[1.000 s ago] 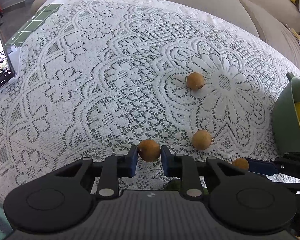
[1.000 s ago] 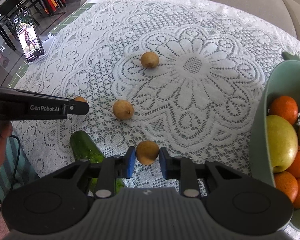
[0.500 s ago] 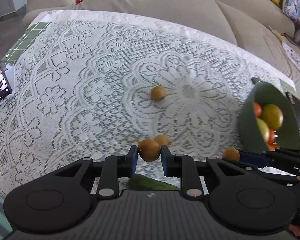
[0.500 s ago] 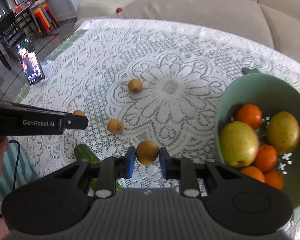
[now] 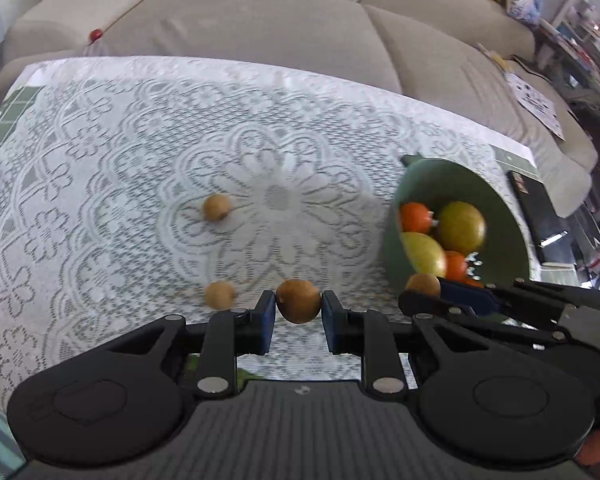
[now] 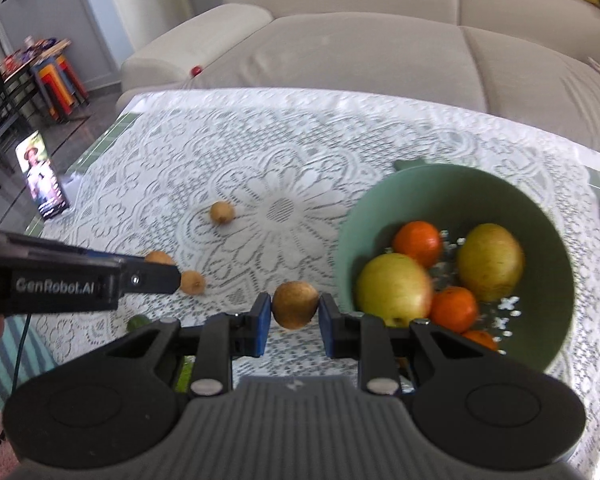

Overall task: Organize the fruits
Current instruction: 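Carry both small brown fruits over the green colander, then lower the small fruits into the colander and open both tools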

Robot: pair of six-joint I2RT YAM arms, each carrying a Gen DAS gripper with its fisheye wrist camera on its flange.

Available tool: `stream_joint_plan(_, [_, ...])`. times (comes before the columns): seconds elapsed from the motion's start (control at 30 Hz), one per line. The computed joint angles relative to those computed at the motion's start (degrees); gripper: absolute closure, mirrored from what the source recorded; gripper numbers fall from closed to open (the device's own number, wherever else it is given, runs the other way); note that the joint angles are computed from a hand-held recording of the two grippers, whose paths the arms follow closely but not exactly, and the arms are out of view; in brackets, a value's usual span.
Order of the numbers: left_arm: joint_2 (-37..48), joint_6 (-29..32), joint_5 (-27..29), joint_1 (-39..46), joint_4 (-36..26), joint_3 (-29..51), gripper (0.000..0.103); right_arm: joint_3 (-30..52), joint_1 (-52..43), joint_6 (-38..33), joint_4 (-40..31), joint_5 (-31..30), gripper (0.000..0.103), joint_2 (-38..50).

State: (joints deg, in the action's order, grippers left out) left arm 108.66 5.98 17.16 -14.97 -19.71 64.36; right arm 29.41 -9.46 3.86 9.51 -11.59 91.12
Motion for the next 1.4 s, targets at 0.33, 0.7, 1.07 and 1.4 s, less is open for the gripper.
stream_joint_plan(0.33, [0.02,-0.78,0.78,-5.96,0.02,1.41,0.076,-2.06,-5.85,-0.67,-0.06,2.14,0.081,-2.89])
stream_joint_plan(0.7, [3.99,-0.59,0.75,-11.92,-0.81,5.74,0.076,-2.14,-10.82,-4.60,2.11,1.68,0.081,-0.06])
stream_joint_plan(1.07, [10.49,-0.13,-0.18,-15.26,-2.31,11.81,0.076,-0.42,-12.97,-5.57,3.96,3.50,0.081,5.04])
stream_joint_plan(1.4, [15.73,-0.37,-1.05,-15.74,-3.80,16.78,0.076,1.95,-13.73,-5.16,4.31,3.61,0.081,9.38])
